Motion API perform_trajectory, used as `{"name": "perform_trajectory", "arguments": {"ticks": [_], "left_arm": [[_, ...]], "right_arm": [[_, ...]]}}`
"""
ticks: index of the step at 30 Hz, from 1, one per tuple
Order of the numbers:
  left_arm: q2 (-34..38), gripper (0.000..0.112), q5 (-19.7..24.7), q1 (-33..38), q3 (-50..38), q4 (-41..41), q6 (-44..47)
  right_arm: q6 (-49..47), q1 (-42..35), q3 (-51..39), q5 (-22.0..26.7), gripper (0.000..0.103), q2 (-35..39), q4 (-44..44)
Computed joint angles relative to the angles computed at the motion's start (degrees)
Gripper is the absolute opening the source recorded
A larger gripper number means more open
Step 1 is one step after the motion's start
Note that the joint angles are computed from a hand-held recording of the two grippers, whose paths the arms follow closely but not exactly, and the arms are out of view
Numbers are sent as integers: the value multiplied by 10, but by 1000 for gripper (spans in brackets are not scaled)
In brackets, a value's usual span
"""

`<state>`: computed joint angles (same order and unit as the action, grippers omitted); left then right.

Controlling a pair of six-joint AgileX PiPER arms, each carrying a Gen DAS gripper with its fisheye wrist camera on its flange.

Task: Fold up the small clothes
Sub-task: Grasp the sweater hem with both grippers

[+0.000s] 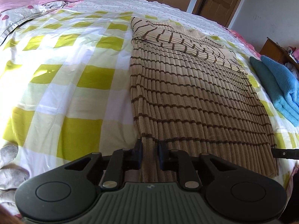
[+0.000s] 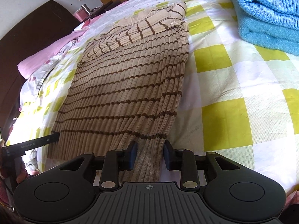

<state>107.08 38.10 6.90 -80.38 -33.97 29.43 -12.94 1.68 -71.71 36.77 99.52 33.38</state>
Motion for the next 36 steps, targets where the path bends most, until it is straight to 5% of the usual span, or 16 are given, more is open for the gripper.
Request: {"name": "perform_trajectory", "arguments": {"ticks": [1,13,25,31,36], "left_arm": [[1,16,5,5,-1,-14,3],[-44,11,82,79,60,-239,136],[-95,11,138,137,129,-318,154],[-51,11,118,107,37,-378,137],[50,11,74,68,-151,-382,89]], "right_arm": [[0,-3,-2,5,8,2,7],[-157,-63,100,20,6,-105,222],[-204,-124,180,78,6,-190,335],[-270,-139,110,87,6,-123,466],[-278,-129,-18,47,6,-28,510]]}}
